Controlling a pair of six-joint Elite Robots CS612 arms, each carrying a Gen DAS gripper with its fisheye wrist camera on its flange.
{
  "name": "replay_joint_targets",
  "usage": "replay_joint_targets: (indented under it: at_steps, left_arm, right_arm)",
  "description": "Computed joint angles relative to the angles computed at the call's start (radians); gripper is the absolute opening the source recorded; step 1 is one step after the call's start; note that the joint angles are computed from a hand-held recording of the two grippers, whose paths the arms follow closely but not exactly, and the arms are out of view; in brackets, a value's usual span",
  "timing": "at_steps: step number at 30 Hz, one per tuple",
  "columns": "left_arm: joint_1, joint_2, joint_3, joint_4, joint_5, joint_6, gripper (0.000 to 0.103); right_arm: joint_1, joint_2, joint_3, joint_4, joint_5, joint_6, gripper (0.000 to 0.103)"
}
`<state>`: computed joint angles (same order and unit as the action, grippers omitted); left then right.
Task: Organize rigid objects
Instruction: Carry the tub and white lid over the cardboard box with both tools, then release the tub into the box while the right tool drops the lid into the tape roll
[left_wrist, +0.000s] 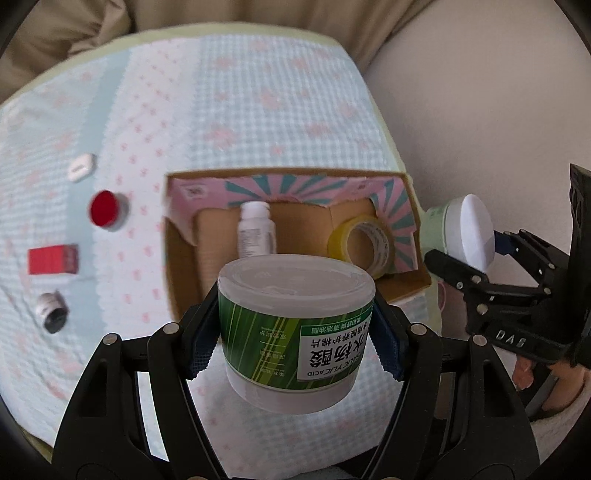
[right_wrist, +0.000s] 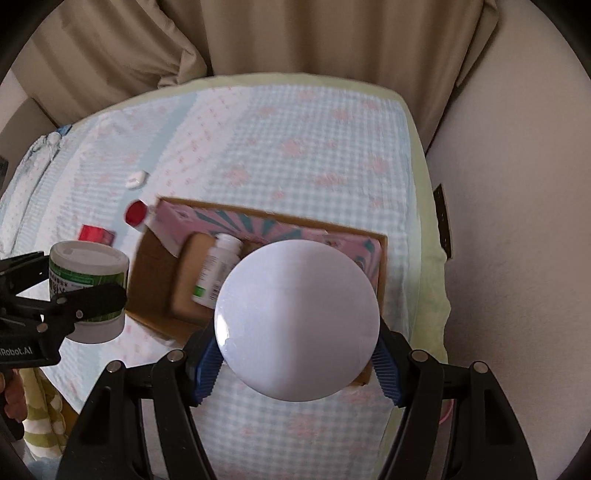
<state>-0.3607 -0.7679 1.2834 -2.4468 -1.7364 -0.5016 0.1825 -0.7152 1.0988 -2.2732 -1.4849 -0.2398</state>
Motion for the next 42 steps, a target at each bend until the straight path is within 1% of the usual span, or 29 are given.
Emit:
replay_joint_targets:
  at_steps: [6,8,10,13,18,21,22,23,24,25,26,28,29,31,33,36,42]
  left_arm:
    - [-0.003,0.093,-0.108,0.072,-0.015,0.036,0.068]
    - [-0.003,0.123,-0.149,0.106,-0.016,0.053,0.068]
    - [-0.001,0.153,-0.189,0.134,-0.018,0.067,0.068]
    - [0.0,0.185,-0.236,0.163,-0.017,0.085,0.068]
    - [0.001,0.213,-0.288,0.202,-0.006,0.105,0.068]
    - [-0.004,0.219,-0.305,0.213,0.019,0.134,0.069]
    - [-0.004,0.219,-0.309,0.21,0.02,0.146,0.077]
    - [-0.005,0.217,-0.309,0.197,0.018,0.153,0.096]
    - [-0.005,0.213,-0.305,0.181,0.025,0.157,0.103]
    - [-0.007,0.206,-0.295,0.158,0.04,0.161,0.103]
    - [-0.009,0.199,-0.287,0.147,0.058,0.169,0.103]
    - [-0.01,0.189,-0.281,0.157,0.075,0.18,0.103]
    - [-0.008,0.184,-0.276,0.156,0.07,0.177,0.103]
    - [-0.004,0.174,-0.261,0.153,0.056,0.164,0.103]
    - [-0.003,0.163,-0.247,0.154,0.063,0.158,0.103]
    - [-0.003,0.142,-0.219,0.142,0.073,0.15,0.103]
    - [-0.002,0.105,-0.173,0.118,0.08,0.13,0.103]
  right_arm:
    - [-0.012,0.052,-0.02,0.019,0.006,-0.049,0.066]
    - [-0.016,0.066,-0.023,0.018,0.019,-0.079,0.066]
    - [-0.015,0.073,-0.017,0.001,0.013,-0.113,0.066]
    - [-0.015,0.079,-0.006,-0.024,0.008,-0.156,0.066]
    - [-0.019,0.095,-0.021,-0.011,0.037,-0.164,0.066]
    - [-0.019,0.106,-0.036,-0.01,0.034,-0.151,0.066]
    - [-0.018,0.112,-0.048,0.004,0.032,-0.141,0.066]
    - [-0.019,0.12,-0.065,0.032,0.031,-0.126,0.071]
    - [-0.02,0.12,-0.064,0.021,0.034,-0.117,0.096]
    - [-0.021,0.115,-0.051,-0.015,0.037,-0.113,0.103]
    - [-0.023,0.11,-0.041,-0.043,0.048,-0.112,0.103]
    - [-0.027,0.1,-0.026,-0.079,0.056,-0.108,0.103]
    - [-0.027,0.096,-0.023,-0.076,0.053,-0.106,0.103]
    - [-0.026,0.095,-0.03,-0.039,0.024,-0.092,0.103]
    - [-0.028,0.089,-0.027,-0.011,0.026,-0.076,0.103]
    - [-0.031,0.072,-0.002,-0.031,0.04,-0.07,0.103]
    - [-0.022,0.05,0.02,-0.057,0.028,-0.086,0.103]
